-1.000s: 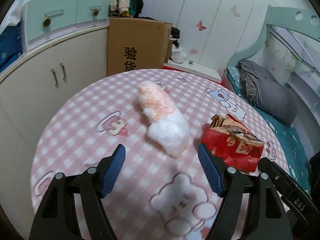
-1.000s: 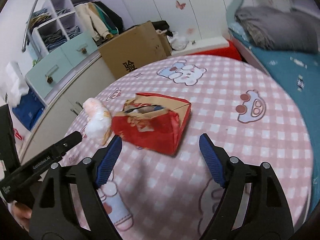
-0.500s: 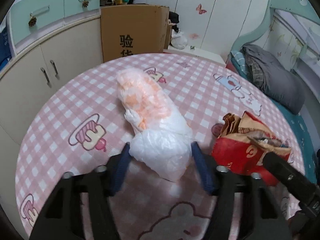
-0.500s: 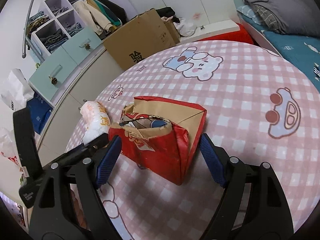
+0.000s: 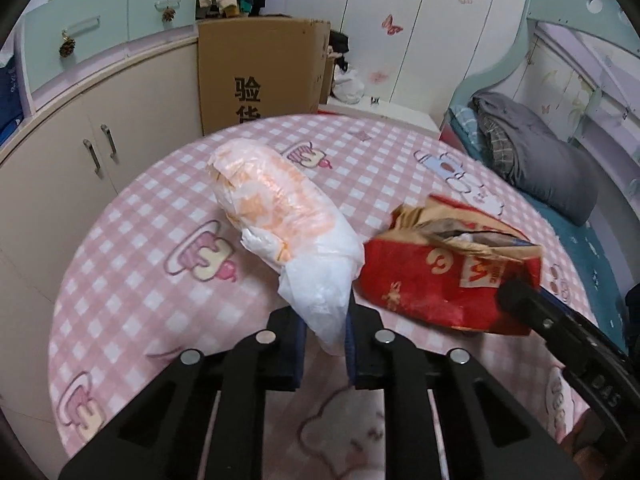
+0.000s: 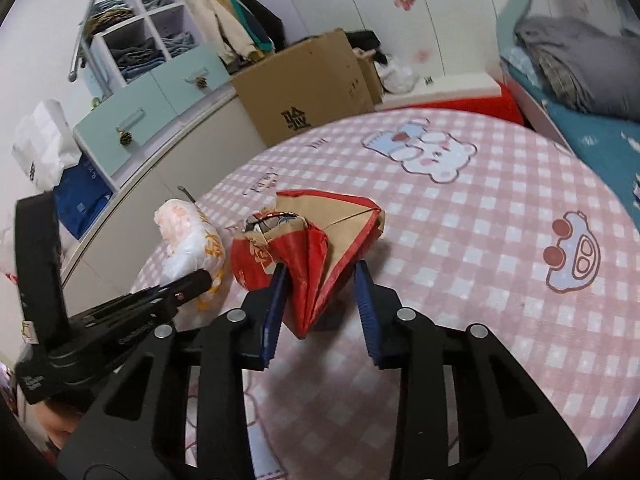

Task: Collect trash
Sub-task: 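Lift the plastic bag and red snack bag and carry them toward the wastebasket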

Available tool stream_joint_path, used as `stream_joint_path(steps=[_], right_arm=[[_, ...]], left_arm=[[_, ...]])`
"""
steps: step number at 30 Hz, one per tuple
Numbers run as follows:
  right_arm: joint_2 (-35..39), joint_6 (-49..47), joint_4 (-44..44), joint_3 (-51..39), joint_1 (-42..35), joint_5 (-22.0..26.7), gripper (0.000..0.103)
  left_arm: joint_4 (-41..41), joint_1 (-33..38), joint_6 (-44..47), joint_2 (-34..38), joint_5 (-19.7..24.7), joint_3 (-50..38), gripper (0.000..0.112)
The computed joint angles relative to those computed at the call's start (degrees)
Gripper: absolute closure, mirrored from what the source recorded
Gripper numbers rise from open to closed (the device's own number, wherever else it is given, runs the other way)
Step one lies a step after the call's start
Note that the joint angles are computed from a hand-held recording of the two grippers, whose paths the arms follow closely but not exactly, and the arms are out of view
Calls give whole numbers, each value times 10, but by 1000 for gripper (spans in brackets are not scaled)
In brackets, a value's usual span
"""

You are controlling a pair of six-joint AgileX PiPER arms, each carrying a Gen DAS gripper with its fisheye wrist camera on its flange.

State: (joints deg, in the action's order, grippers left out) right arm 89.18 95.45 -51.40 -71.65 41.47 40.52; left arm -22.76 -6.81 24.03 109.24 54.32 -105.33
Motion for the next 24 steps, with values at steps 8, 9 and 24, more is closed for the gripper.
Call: stream_joint_path(steps=[8,9,24], right_arm=[[24,37,-72,-63,96,96,76],[30,34,-75,-74,104,103,76],[232,-125,-15,-401,195,169,76]], left_arm=[[-89,91,117,-104,-8,110,97],[-97,101,125,-112,-5,118,97],[-211,337,297,-180,26,194,97]])
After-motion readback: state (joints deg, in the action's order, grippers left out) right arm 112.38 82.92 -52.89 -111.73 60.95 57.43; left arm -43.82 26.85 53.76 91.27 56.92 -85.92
